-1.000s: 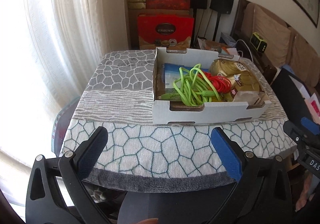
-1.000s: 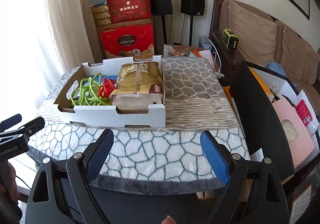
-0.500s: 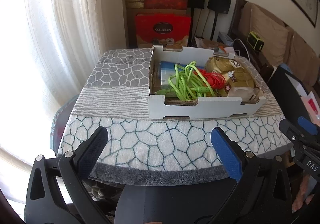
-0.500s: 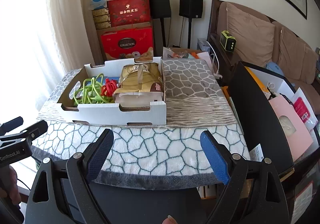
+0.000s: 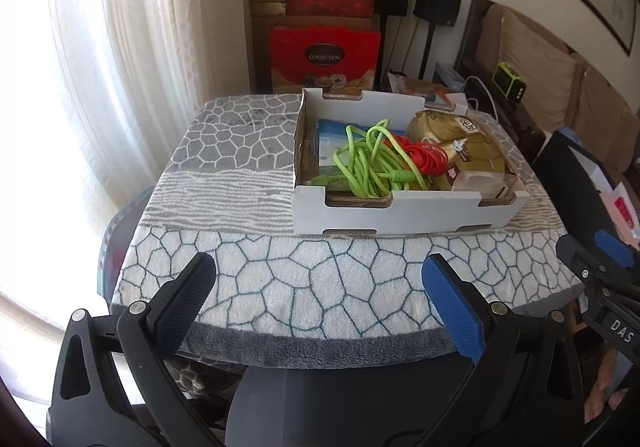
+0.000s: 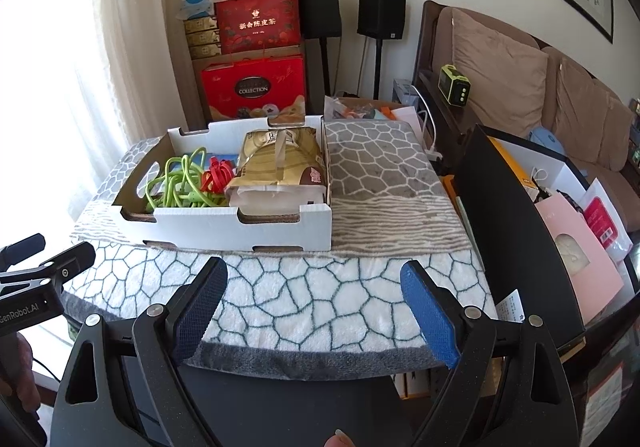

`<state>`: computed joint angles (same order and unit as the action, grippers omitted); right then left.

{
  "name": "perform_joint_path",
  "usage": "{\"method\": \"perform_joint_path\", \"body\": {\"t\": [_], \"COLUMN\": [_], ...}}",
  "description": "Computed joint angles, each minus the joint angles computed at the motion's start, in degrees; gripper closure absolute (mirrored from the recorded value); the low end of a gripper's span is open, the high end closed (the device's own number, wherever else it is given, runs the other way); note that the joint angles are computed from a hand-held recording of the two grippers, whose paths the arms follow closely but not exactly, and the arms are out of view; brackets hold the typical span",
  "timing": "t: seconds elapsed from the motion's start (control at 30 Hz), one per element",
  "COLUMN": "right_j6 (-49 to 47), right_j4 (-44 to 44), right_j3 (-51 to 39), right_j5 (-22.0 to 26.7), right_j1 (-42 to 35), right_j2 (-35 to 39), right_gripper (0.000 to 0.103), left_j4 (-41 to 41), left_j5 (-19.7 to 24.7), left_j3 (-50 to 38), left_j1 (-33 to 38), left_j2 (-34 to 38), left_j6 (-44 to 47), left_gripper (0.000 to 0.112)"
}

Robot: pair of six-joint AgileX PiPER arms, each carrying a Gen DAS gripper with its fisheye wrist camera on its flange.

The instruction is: Organize objects

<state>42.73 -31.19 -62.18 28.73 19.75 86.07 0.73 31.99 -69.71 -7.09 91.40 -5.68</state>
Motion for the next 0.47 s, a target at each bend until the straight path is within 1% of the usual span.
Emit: {"method": "perform_joint_path", "body": {"t": [0.47], "right_j6": [-0.43], "right_j4": [0.24], "right_j3": [-0.39], "right_j5": [0.61], "right_j1": [0.24], "right_j2": [-0.11], "right_gripper": [0.013], "left_j4": [0.44], "left_j5": [-0.61], "left_j3": [0.37], "left_j1": [0.2], "left_j2": [-0.4], "left_j6": [-0.12], "left_gripper": [0.009]}}
